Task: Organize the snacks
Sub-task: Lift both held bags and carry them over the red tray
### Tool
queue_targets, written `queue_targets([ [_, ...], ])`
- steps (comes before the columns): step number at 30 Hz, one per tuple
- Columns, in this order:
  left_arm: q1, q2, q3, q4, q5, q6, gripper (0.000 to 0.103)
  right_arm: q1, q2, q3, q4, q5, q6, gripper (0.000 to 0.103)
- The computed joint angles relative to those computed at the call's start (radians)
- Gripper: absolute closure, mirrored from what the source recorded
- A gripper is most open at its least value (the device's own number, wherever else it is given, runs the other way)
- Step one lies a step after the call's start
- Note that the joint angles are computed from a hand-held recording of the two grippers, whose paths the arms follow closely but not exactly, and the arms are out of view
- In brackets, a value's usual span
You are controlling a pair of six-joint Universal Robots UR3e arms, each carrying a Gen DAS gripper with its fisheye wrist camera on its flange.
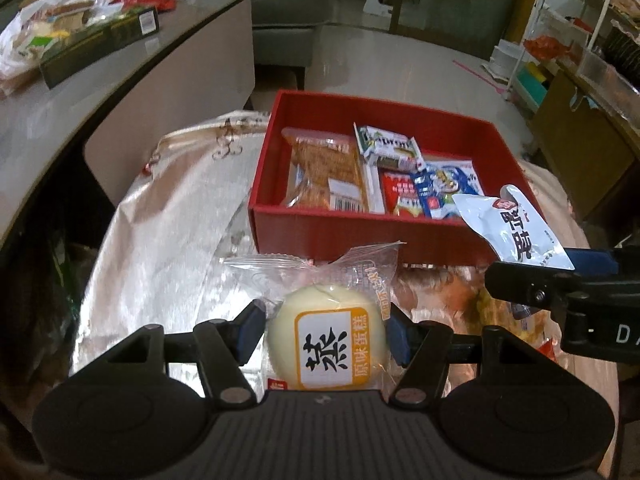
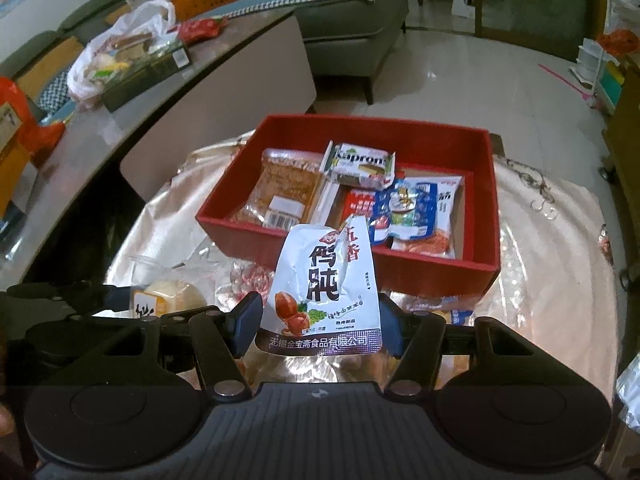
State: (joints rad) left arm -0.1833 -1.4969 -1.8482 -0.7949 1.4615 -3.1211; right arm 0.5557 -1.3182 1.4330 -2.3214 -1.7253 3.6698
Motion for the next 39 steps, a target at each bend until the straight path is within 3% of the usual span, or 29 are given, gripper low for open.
queue_targets([
  [39, -0.077, -0.318, 0.377, 0.086, 0.068, -0.027, 0.047, -0.072, 0.072, -0.110, -0.077, -0.060, -0.001, 0.035],
])
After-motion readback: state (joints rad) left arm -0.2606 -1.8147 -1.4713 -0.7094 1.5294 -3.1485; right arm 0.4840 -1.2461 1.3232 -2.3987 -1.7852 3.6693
